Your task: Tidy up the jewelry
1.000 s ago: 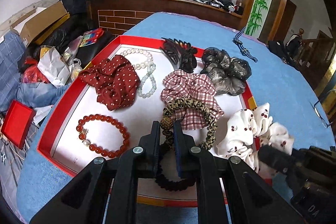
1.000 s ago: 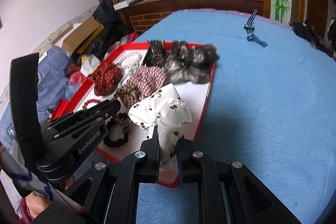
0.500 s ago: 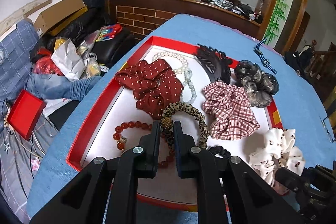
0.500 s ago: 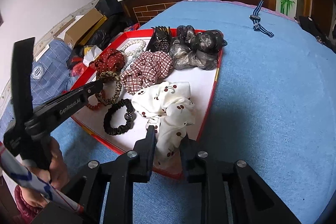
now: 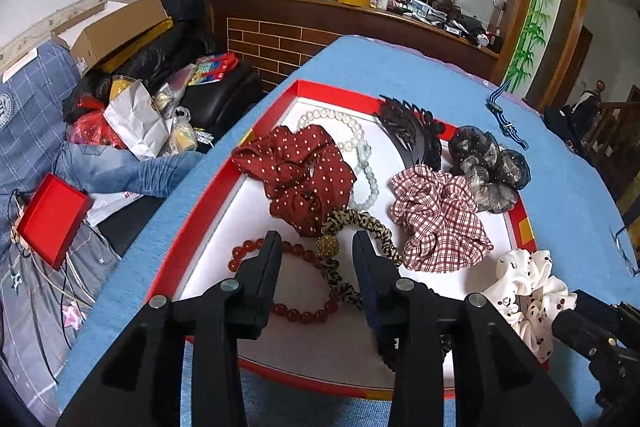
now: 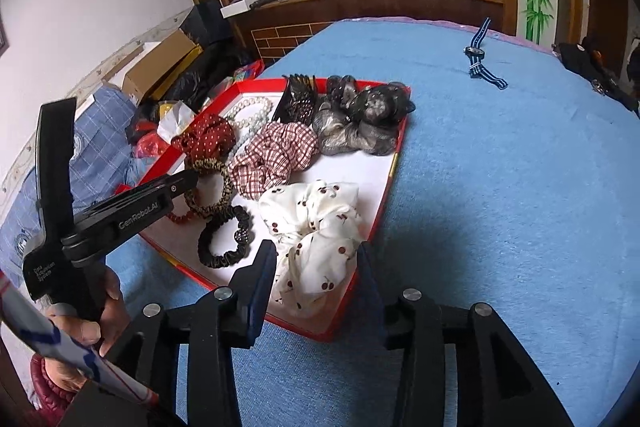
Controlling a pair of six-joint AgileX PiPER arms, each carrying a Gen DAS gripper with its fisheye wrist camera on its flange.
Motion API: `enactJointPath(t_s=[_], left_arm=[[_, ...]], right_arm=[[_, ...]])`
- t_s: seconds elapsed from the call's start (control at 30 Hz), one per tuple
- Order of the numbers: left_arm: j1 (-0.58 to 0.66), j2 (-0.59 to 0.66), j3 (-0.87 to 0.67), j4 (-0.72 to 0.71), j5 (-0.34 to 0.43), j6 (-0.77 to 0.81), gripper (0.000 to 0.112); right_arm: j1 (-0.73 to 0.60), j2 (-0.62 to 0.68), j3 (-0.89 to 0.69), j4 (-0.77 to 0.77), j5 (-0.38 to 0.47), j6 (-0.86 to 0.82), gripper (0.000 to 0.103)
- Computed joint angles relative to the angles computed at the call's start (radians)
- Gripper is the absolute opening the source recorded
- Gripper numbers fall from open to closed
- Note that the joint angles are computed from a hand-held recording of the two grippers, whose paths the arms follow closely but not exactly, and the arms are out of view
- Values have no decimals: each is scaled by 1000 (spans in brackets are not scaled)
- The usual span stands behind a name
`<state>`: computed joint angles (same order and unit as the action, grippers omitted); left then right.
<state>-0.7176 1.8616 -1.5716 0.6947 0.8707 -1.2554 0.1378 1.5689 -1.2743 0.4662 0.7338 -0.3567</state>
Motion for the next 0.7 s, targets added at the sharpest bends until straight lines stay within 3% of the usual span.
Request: enactJointPath(t_s=[0.2,0.37,0.43,0.7], left_arm=[[-27,-14,-14,36,35,-26,42],[-84,-15,-36,111,103,-68,61],[-113,-11,-40,140,134,-97,75],[-204,18,-54,203,229,-156,87]], right_arm=[[-33,-17,2,37,7,-23,46],[-55,-31,8,54,8,-33,48],[-60,-41,17,56,3,-36,50],[-79,-101,85,39,-49,-40,65]])
